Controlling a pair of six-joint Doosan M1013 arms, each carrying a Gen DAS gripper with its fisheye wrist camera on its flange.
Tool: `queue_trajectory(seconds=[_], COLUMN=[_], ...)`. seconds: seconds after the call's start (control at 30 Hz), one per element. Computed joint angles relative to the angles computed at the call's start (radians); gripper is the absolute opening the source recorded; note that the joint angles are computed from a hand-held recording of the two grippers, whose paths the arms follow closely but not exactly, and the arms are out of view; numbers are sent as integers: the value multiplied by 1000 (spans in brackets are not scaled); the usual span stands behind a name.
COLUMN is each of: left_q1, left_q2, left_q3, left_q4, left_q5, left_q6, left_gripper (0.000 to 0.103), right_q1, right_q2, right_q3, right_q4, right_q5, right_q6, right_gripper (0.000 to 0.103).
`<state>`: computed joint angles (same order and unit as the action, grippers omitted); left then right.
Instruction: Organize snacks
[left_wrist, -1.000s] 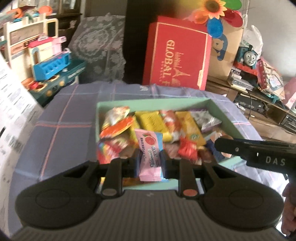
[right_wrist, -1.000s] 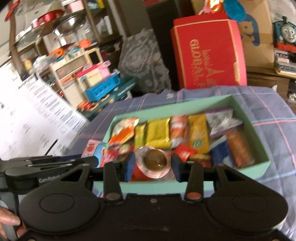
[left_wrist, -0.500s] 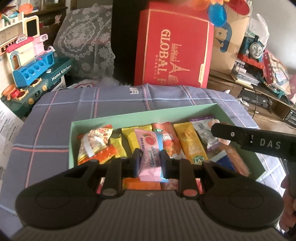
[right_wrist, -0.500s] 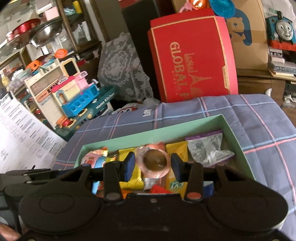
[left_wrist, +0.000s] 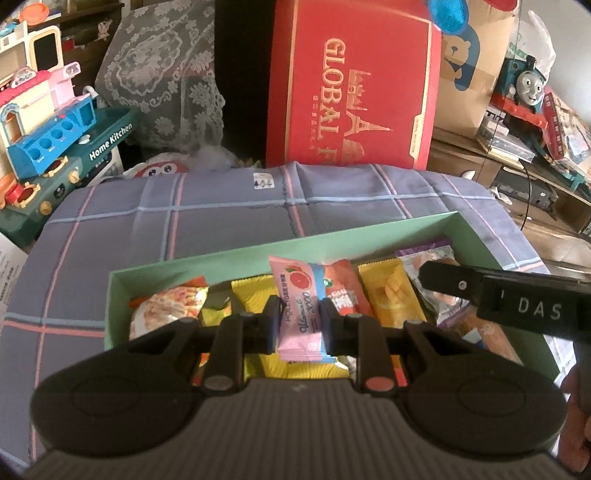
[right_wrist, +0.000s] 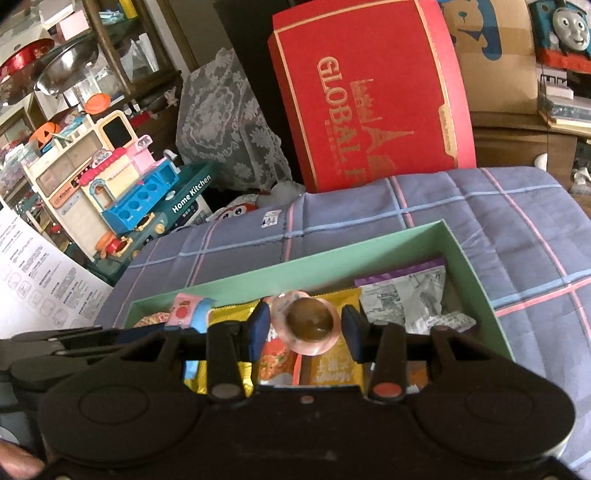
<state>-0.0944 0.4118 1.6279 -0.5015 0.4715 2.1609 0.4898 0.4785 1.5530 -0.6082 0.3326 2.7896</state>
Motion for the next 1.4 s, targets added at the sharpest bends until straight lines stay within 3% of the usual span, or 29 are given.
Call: queue_trajectory(seconds=[0.03, 0.07, 0.1, 0.13, 0.17, 0.2, 0.4, 0.73, 1.0, 1.27, 1.4], left_q1=[-5, -9, -13, -19, -22, -25, -26, -24, 13, 69, 82], left_q2=[3, 5, 7, 6, 2, -2, -5, -75, -170, -245, -265], left_q3=[-2, -4, -4, 3, 13, 23, 27, 105, 217, 315, 344], left_q4=[23, 45, 77, 120, 147, 173, 239, 270, 94, -43, -9], left_q5=[-6, -11, -17, -38, -67, -87, -45, -48, -37, -36, -35], left_q6=[-26, -51, -88, -136, -162, -180, -249, -228, -34, 56, 11], left_gripper=[30, 57, 74, 101, 103, 103, 103, 103, 103, 103, 103], right_q1=[-3, -1, -4, -5, -2, 1, 8, 37, 72, 116, 133], right_q2=[3, 2, 2, 2, 0, -4, -14, -55, -119, -182, -201], right_q3=[-3, -1, 0, 1, 7, 14, 21, 58, 112, 183, 211], right_q4=[23, 16, 22, 16, -30, -88, -15, 77, 95, 53, 48], right_q5=[-9, -14, -24, -30, -32, -34, -4, 48, 62, 82, 88], right_q6=[-17, -2, -1, 13, 67, 129, 53, -12, 8, 94, 124], right_gripper=[44, 53, 76, 88, 102, 103, 103, 103, 103, 103, 103])
